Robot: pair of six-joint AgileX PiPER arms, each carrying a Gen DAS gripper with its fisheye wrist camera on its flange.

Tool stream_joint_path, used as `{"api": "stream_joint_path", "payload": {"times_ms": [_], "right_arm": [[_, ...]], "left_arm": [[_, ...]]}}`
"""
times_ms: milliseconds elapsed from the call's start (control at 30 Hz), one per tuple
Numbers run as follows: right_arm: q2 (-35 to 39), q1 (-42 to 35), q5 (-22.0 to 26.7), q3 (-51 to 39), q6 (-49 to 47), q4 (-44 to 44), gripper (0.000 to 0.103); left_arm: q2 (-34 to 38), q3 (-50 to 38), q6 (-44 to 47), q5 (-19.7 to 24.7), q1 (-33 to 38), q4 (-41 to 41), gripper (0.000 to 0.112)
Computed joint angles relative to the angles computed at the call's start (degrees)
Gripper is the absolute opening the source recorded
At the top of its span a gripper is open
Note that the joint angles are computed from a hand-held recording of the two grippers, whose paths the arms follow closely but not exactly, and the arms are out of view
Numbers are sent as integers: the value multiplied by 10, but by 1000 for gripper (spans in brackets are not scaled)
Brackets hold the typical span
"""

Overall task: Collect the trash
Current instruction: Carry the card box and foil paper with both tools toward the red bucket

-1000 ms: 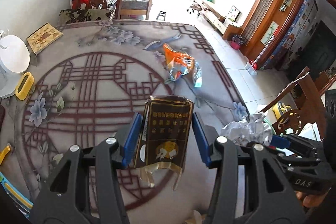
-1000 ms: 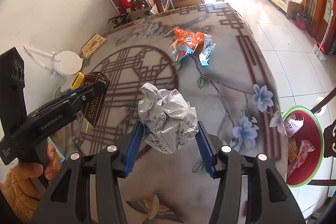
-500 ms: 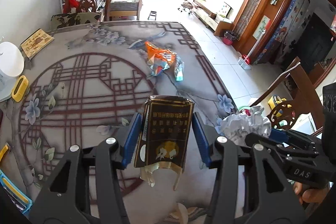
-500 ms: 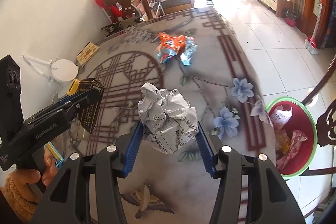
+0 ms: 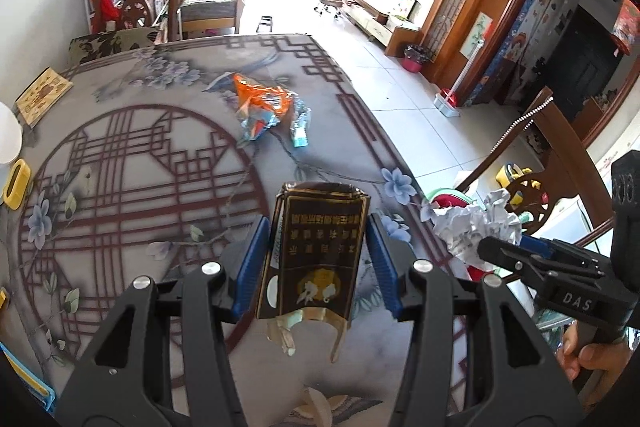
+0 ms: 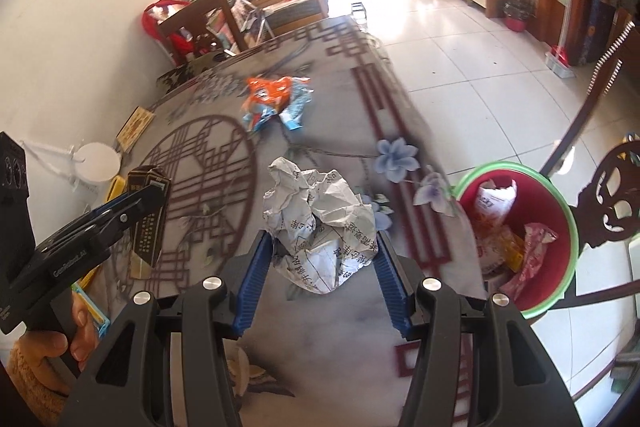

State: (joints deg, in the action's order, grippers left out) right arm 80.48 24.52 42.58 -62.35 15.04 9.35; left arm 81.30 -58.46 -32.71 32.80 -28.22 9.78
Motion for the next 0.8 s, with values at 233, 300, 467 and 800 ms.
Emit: {"api": "stream_joint_path", "payload": {"times_ms": [233,300,467,800], "right_arm": [[-21,-46,1,26,-12,10,51],[-27,-59,0,34,-16,12,51],[-36,-102,0,51,-41,31,51],[-45,-180,12,74,-86,54,51]], "left_arm": [[23,-25,1,8,-21,0,48],[29,-33,1,11,-27,1,48],[44,-50,-1,18,-40,7,48],[99,-99,7,28,-67,-1,48]]}}
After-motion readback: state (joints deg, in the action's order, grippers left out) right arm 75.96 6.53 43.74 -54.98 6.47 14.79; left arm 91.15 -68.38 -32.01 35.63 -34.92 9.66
